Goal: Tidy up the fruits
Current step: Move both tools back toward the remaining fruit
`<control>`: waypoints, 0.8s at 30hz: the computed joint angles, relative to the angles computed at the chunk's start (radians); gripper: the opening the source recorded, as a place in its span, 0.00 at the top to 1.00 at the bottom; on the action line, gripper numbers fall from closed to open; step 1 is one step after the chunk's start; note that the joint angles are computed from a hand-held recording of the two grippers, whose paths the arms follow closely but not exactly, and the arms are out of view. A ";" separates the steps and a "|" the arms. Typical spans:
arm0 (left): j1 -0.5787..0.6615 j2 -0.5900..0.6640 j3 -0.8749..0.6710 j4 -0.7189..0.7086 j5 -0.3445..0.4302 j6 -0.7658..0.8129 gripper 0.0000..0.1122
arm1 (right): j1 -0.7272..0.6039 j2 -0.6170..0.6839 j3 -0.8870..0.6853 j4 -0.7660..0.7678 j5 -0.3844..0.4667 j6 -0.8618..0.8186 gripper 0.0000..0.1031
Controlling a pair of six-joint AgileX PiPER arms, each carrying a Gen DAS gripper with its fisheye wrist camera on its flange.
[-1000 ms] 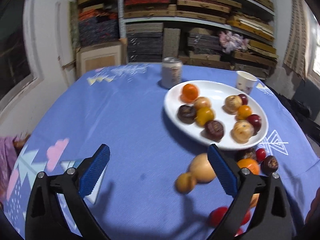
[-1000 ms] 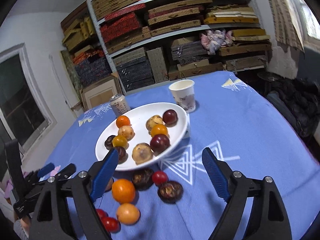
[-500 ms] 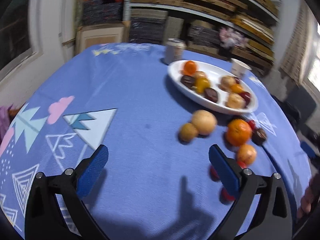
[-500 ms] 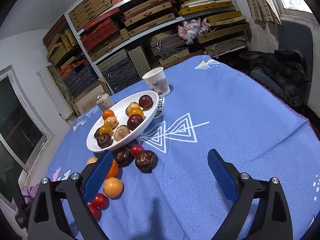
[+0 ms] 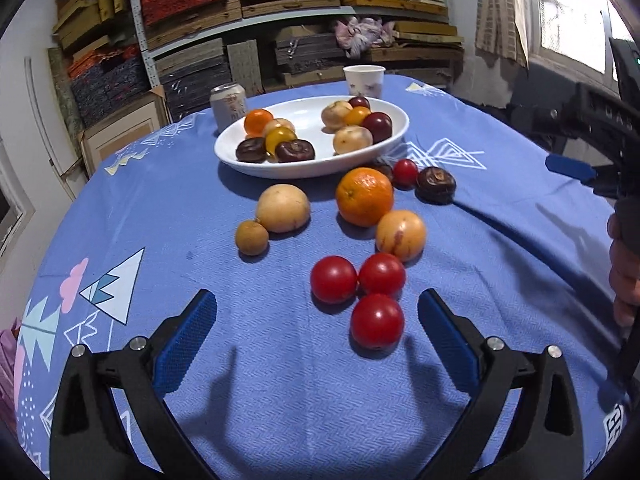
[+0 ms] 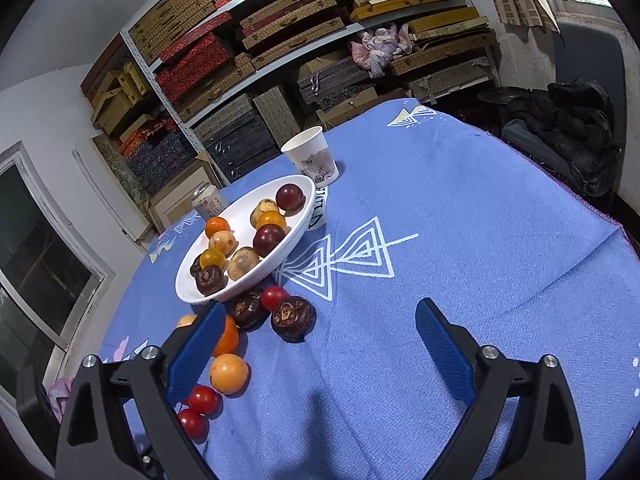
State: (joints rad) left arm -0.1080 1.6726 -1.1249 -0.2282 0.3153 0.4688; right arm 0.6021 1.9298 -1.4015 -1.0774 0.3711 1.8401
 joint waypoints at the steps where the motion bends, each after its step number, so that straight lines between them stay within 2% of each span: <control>1: -0.002 0.000 0.002 -0.016 0.000 0.019 0.12 | 0.001 0.001 -0.001 0.001 -0.001 -0.003 0.06; 5: 0.012 -0.001 0.003 -0.146 0.030 0.161 0.12 | 0.002 0.002 -0.004 0.010 0.000 -0.018 0.06; 10: 0.027 -0.017 0.017 -0.398 0.085 0.436 0.12 | -0.002 0.004 -0.006 0.026 -0.003 -0.016 0.06; 11: 0.022 -0.014 0.015 -0.413 0.095 0.461 0.12 | -0.005 0.004 -0.006 0.033 -0.008 -0.021 0.06; 14: 0.001 -0.005 0.014 -0.401 0.101 0.474 0.12 | -0.008 0.002 -0.003 0.038 -0.014 -0.025 0.06; 18: 0.010 0.034 -0.030 -0.403 0.166 0.466 0.18 | -0.009 0.006 -0.010 0.073 -0.018 -0.073 0.06; 20: 0.013 0.055 -0.055 -0.372 0.191 0.420 0.21 | -0.002 0.024 -0.039 0.141 0.004 -0.170 0.06; 24: 0.023 0.072 -0.075 -0.375 0.212 0.403 0.21 | 0.020 0.102 -0.164 0.328 0.121 -0.466 0.06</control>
